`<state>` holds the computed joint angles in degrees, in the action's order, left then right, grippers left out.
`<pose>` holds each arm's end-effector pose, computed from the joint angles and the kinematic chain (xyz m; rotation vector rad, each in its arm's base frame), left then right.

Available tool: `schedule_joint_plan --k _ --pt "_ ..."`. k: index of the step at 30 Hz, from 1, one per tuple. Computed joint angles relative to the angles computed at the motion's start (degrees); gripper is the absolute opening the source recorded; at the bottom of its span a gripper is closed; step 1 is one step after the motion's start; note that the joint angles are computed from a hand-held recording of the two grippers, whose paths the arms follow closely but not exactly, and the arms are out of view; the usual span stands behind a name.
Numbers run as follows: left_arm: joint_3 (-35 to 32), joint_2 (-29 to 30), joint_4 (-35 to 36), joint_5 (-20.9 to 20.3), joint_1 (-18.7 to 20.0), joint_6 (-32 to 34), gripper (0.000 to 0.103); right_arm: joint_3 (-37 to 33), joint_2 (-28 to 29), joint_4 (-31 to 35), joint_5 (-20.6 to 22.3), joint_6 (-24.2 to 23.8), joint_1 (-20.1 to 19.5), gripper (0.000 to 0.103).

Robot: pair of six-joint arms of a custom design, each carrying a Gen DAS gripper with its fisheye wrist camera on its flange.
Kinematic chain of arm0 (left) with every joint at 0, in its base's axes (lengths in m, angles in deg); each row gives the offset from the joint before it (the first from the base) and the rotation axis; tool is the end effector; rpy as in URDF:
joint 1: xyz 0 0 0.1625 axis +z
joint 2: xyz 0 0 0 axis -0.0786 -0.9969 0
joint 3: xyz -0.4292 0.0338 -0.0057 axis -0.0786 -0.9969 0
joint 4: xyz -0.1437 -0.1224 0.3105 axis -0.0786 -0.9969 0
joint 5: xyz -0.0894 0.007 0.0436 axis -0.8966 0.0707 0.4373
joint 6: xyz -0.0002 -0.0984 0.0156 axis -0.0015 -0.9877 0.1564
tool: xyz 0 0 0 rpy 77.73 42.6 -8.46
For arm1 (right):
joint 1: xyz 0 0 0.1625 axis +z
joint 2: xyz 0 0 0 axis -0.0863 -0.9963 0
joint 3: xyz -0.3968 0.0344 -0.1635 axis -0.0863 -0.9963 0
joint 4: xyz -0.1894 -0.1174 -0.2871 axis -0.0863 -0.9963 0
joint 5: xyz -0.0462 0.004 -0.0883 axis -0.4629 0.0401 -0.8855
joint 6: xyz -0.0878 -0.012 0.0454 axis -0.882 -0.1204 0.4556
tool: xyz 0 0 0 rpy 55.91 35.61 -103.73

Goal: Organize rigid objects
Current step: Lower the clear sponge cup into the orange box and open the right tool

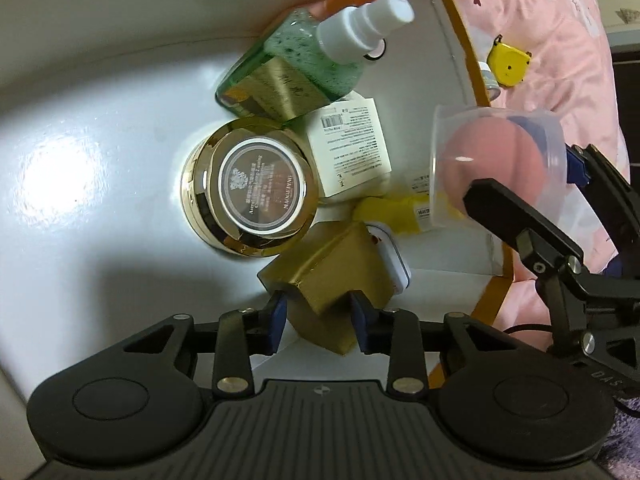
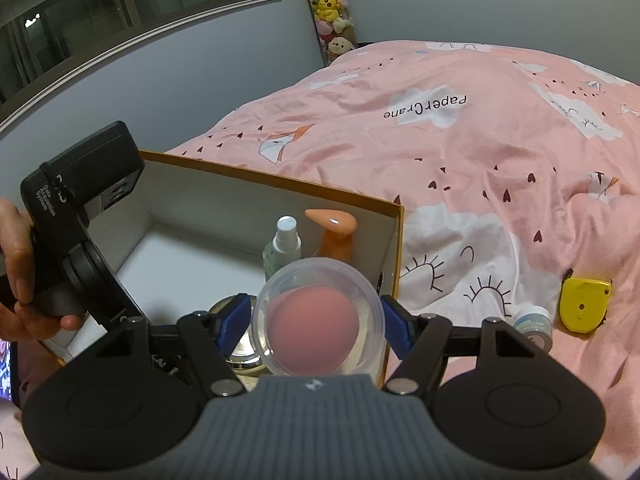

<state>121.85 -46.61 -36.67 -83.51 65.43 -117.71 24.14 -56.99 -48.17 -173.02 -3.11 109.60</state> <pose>-0.2040 -0.6997 0.3063 -0.3334 2.7605 0.0044 0.3205 -0.7287 0.2011 1.3015 -2.6671 0.4557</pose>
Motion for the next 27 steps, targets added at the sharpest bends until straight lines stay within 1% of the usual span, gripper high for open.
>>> schedule_joint_plan --k 1,3,5,9,13,18,20,23,26,27 --pt "0.0 -0.1 0.0 0.2 -0.2 0.1 0.037 0.0 0.0 0.1 -0.1 0.1 0.0 0.069" --pt "-0.4 -0.4 0.7 1.1 -0.7 0.5 0.037 -0.2 0.0 0.3 -0.1 0.2 0.0 0.069" --pt "-0.9 -1.0 1.5 3.6 -1.6 2.0 0.037 -0.4 0.0 0.7 0.3 -0.1 0.1 0.069" --pt "-0.9 -2.5 4.0 12.6 -4.2 4.6 0.037 -1.7 0.5 3.2 2.4 -1.6 0.5 0.069" --pt "-1.9 -3.2 7.7 18.9 -5.5 6.0 0.037 -3.9 2.2 6.1 4.4 -6.0 1.7 0.069" --pt "-1.2 -4.0 9.7 25.1 -6.6 11.6 0.037 -9.6 6.4 10.5 6.1 -13.4 3.2 0.069" --pt "-1.1 -4.0 10.1 26.8 -6.8 13.5 0.037 -12.8 8.6 12.6 6.4 -16.7 3.7 0.069" --pt "-1.7 -3.6 10.7 28.9 -6.6 14.7 0.037 -17.4 11.7 15.4 6.2 -21.4 4.1 0.069" --pt "-2.0 -3.0 10.9 31.1 -6.4 15.8 0.037 -23.0 15.2 18.5 4.7 -24.1 4.6 0.069" --pt "-2.0 -3.0 10.9 31.6 -6.2 16.1 0.037 -24.3 16.3 18.7 3.9 -24.8 4.9 0.069"
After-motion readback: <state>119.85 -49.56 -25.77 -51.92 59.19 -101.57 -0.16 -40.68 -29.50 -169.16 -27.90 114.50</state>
